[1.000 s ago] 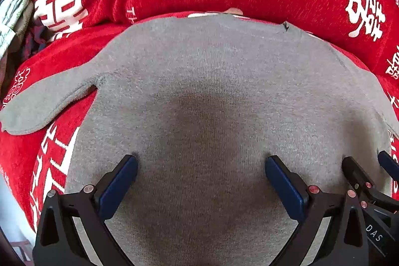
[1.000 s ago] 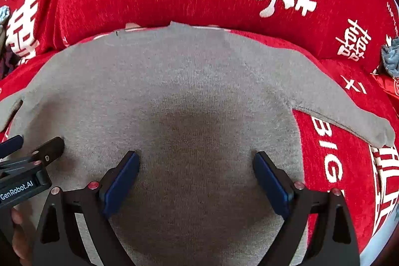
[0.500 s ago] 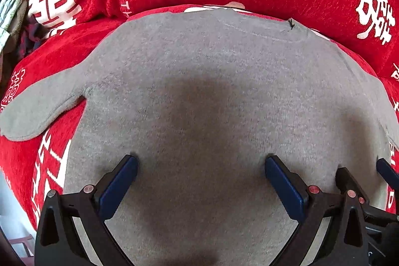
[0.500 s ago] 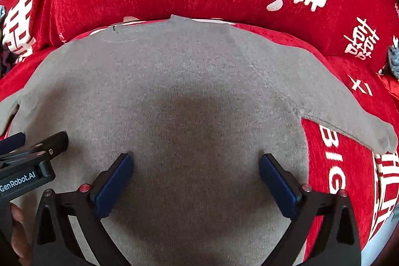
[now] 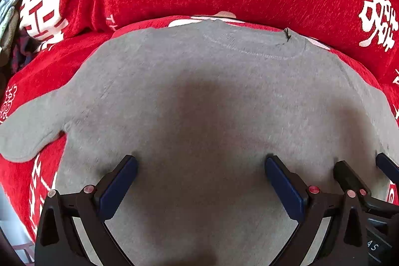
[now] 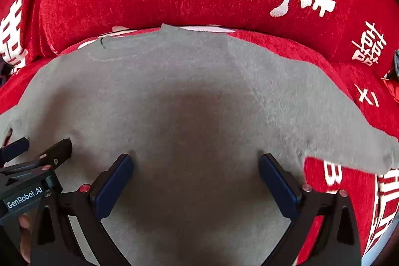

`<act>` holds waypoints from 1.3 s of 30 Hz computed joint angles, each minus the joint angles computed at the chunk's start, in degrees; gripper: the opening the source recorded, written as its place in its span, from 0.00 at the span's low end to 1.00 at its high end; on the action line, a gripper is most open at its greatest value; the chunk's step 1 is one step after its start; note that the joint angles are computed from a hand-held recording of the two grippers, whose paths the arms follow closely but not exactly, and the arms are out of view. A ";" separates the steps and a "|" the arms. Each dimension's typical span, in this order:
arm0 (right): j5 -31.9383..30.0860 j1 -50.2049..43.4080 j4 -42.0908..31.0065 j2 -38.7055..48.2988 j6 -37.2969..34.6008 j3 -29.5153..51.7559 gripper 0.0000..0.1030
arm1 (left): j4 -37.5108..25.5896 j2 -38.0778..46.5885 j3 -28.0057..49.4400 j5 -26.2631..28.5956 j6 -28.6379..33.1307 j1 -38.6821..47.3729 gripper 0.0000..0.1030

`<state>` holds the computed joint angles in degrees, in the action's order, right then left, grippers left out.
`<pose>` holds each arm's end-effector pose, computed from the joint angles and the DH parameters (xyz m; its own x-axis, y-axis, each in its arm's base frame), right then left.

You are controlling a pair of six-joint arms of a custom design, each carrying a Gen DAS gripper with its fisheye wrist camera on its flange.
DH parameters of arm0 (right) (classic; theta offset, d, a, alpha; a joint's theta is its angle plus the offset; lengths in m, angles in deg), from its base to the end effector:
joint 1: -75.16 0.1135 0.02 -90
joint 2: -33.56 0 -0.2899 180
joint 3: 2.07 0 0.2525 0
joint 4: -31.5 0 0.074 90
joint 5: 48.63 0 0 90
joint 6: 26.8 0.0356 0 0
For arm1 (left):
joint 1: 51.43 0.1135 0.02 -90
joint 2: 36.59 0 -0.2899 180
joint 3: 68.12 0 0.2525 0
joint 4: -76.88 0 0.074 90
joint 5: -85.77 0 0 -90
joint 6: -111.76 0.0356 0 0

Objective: Fold small clothes
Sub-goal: 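Move the right gripper to the grey sleeve cuff and close on it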

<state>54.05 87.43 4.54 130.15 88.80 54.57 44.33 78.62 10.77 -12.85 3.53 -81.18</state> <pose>0.2845 0.0539 0.1393 -0.8639 0.2435 -0.4409 0.2773 0.9607 -0.0126 0.3380 -0.1871 0.1244 -0.9080 0.1627 -0.3861 0.1681 0.9856 0.0200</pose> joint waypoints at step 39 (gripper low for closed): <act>-16.13 -49.45 8.59 -4.05 -26.48 -8.38 0.99 | -18.28 20.66 37.91 -6.64 -4.95 -24.39 1.00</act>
